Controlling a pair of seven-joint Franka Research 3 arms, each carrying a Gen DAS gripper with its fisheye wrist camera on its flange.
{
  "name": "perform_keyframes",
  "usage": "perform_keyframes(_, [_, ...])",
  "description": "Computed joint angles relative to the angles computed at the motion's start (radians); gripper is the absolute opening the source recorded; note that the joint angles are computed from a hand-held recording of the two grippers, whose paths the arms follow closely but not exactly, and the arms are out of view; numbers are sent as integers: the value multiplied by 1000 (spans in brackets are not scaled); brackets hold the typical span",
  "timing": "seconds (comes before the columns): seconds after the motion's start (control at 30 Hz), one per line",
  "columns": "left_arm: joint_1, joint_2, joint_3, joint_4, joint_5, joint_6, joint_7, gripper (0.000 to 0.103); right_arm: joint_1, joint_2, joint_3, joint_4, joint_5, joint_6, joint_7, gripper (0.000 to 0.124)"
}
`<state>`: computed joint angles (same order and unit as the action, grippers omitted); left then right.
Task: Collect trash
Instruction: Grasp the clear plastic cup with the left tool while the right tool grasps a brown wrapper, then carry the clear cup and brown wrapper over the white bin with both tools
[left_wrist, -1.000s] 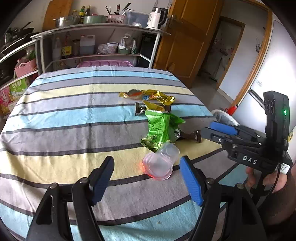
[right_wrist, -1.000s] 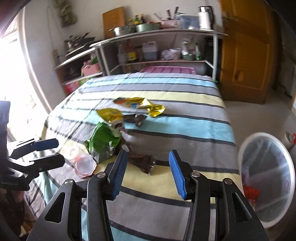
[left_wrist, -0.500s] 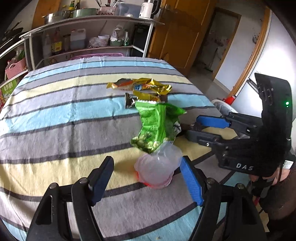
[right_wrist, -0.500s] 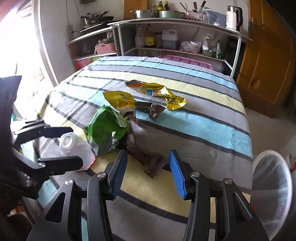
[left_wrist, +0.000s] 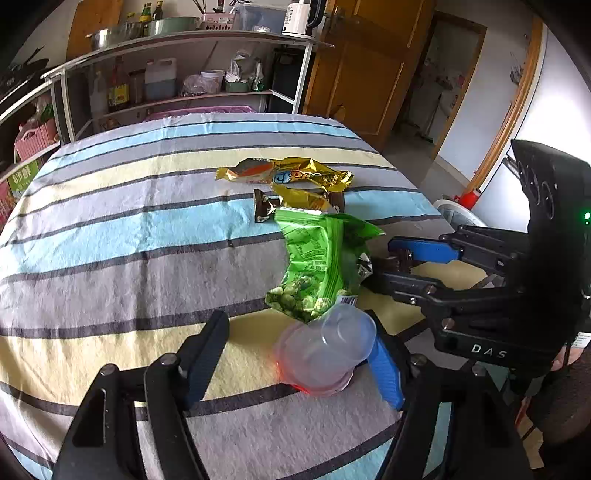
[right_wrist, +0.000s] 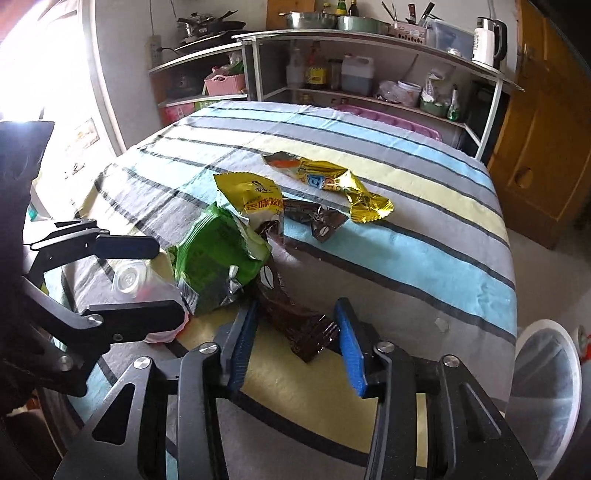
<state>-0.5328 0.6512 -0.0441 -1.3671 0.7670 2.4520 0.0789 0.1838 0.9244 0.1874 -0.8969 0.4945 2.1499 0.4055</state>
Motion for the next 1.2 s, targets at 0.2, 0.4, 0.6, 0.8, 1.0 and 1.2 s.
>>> perform_keyframes(0.2, [-5, 7, 1, 16, -2, -21, 13, 53, -1, -13, 0, -23, 1, 12, -5, 24])
perform_keyframes(0.4, [-5, 3, 0, 12, -1, -28, 13, 38, -5, -47, 0, -80, 9, 44, -23, 24])
perform_keyframes(0.6, [-7, -1, 2, 8, 8, -25, 5, 31, -28, -69, 10, -114, 44, 54, -17, 24])
perform_keyframes(0.8, [-13, -3, 3, 10, 15, -40, -4, 31, -49, -111, 17, -184, 93, 97, -19, 24])
perform_keyframes(1.0, [-22, 0, -1, 29, 24, -64, 10, 31, -72, -131, 25, -213, 136, 104, -22, 24])
perform_keyframes(1.2, [-36, 18, 0, 86, 35, -91, 38, 31, -100, -162, 31, -253, 187, 113, -32, 24])
